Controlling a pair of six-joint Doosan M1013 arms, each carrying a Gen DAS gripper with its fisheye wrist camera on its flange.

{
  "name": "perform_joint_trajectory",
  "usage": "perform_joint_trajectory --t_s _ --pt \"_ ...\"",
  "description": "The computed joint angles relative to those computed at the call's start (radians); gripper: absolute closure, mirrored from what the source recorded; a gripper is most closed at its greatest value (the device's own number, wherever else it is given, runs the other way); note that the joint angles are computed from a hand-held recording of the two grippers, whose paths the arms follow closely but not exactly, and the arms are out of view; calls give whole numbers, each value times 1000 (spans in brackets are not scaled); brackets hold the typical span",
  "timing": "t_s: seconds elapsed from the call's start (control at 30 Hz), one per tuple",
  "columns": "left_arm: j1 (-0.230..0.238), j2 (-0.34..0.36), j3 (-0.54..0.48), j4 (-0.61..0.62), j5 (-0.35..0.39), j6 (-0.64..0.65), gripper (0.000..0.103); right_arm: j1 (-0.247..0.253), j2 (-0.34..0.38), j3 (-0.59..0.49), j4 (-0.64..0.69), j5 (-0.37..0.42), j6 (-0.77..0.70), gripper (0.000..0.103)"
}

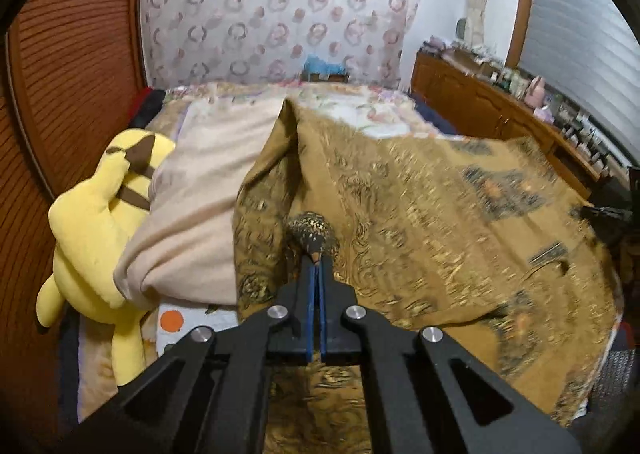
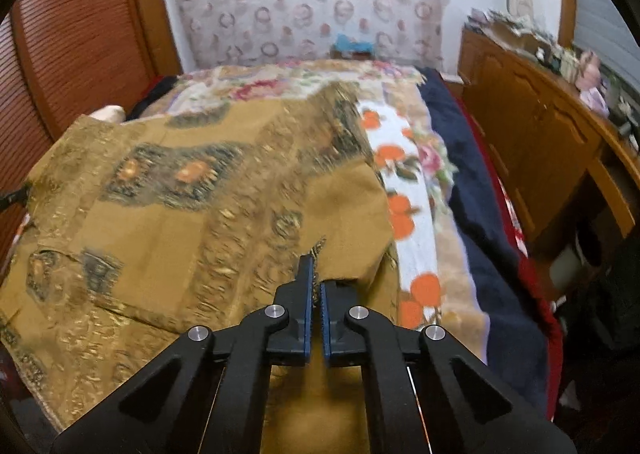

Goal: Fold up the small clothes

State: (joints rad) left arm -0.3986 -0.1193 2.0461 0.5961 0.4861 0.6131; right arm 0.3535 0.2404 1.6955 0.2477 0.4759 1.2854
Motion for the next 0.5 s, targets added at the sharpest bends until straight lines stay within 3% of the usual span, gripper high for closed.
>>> perform_joint_trajectory --t_s 0.17,0.4,0.5 --pt "-15 -48 17 48 -47 -56 103 2 -42 32 69 -58 -62 103" --pt "-55 -110 59 168 -51 -208 103 -10 -118 90 189 -118 -179 103" --pt "-63 -136 69 207 -56 -258 103 -12 -135 101 166 -145 -158 103"
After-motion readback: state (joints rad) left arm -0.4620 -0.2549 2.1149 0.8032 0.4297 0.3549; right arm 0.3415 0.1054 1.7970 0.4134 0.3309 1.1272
